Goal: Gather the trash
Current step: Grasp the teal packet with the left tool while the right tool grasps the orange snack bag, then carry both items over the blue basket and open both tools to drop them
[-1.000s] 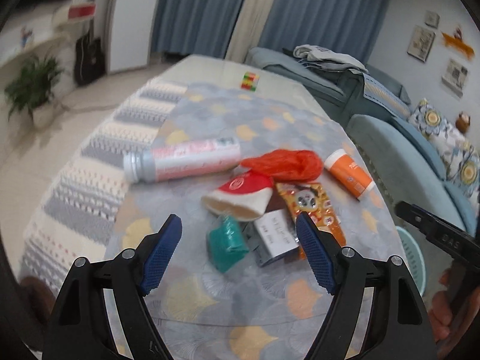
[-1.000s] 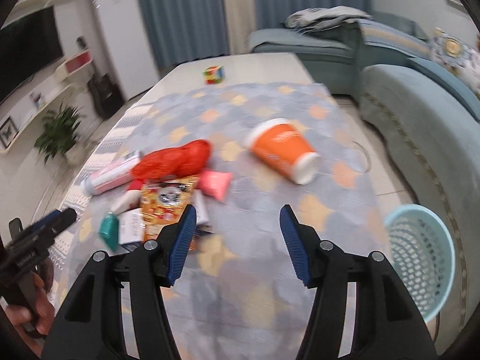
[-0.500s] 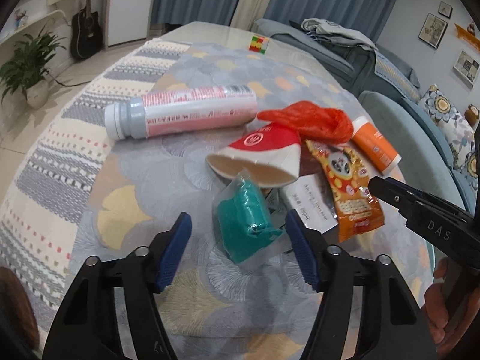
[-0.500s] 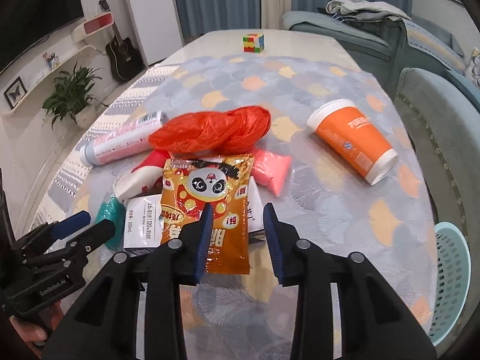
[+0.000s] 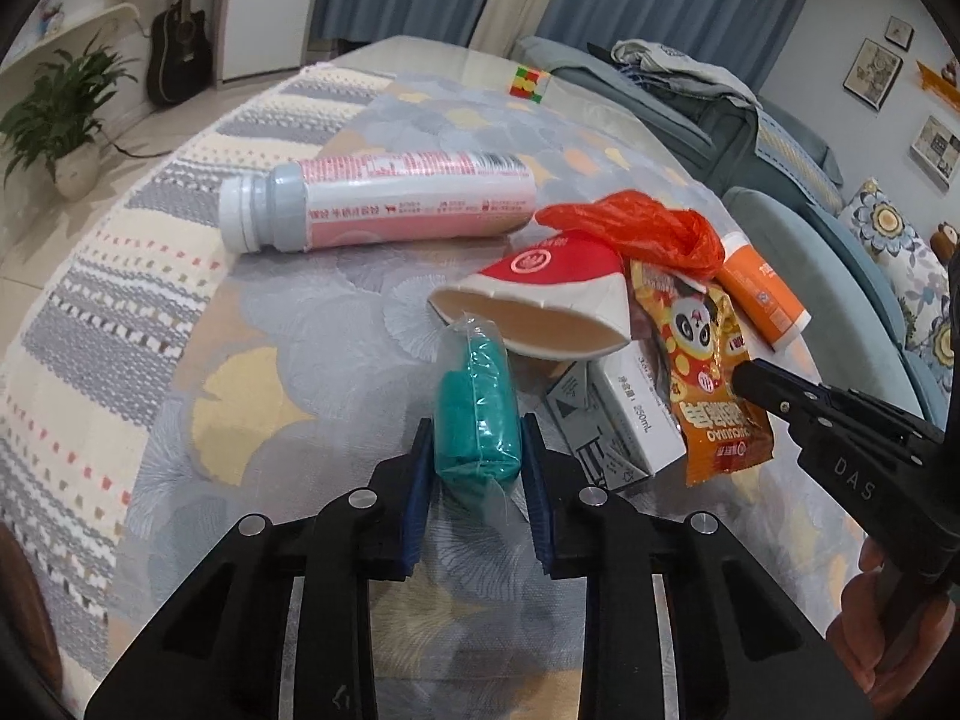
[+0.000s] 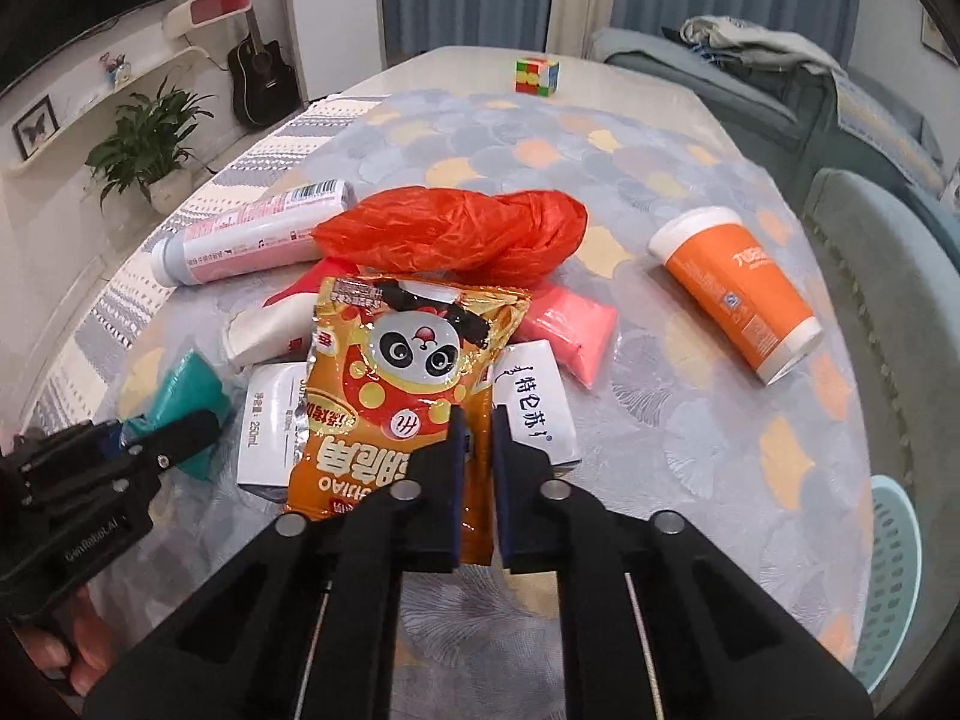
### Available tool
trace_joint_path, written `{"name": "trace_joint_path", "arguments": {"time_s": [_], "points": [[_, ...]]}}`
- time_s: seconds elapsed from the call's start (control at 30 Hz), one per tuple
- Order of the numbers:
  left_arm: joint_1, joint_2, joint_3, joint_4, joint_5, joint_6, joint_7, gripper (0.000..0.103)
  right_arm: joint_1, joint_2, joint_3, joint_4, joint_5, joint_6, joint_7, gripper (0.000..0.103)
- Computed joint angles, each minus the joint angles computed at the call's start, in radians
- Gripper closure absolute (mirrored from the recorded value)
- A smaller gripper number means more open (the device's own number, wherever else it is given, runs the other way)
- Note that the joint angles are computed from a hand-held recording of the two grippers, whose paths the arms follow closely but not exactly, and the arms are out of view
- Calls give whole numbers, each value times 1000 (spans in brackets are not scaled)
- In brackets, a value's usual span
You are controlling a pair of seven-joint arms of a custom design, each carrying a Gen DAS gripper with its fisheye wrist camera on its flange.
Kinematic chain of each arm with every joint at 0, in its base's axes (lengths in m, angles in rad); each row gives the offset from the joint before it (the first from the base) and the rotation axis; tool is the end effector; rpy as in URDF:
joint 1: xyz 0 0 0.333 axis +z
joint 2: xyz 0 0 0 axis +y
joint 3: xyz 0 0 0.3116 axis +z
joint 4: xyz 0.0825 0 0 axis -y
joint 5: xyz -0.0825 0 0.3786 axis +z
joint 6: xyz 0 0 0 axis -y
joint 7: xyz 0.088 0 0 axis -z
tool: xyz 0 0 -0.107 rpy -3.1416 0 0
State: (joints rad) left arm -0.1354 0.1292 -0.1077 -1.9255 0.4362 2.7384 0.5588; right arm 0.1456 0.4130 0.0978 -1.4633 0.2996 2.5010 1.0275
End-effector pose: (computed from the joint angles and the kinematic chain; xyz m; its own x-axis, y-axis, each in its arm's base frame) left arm 0.6077 -0.1647 0.4983 0.3104 -0.9071 0.2842 -0.6767 -0.4209 -0.6041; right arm 0.7024 0.1590 0.5155 0.5478 -0.8366 0.0075 -0.6476 -0.4297 -0.6292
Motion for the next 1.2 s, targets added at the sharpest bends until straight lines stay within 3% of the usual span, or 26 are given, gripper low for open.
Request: {"name": "trace_joint_path", "arguments": {"time_s": [0.33,0.53,0.8,0.93,1.07,1.2], "points": [[0,-60,7,-44,168,139,-141,78,-58,-86,13,-81,148,98,-48,101],[-8,-48,-14,0,184,201,-109,78,-85,-154,4,-137,235,184,-77,101],[-67,32,-34,156,117,191,63,78,-111,-232,-35,-211,281,321,-80,101],[-104,106,-48,269,33,180,190,78,-147,-243,-54,-198,333,318,-72,101],[-123,209,-98,415,-95,154,366,78,-186,-243,-80,-185,376,311,-33,101],[-160,351,-141,628,-189,77,534,78,-227,-227,-106,-171,384,309,25,101]]}}
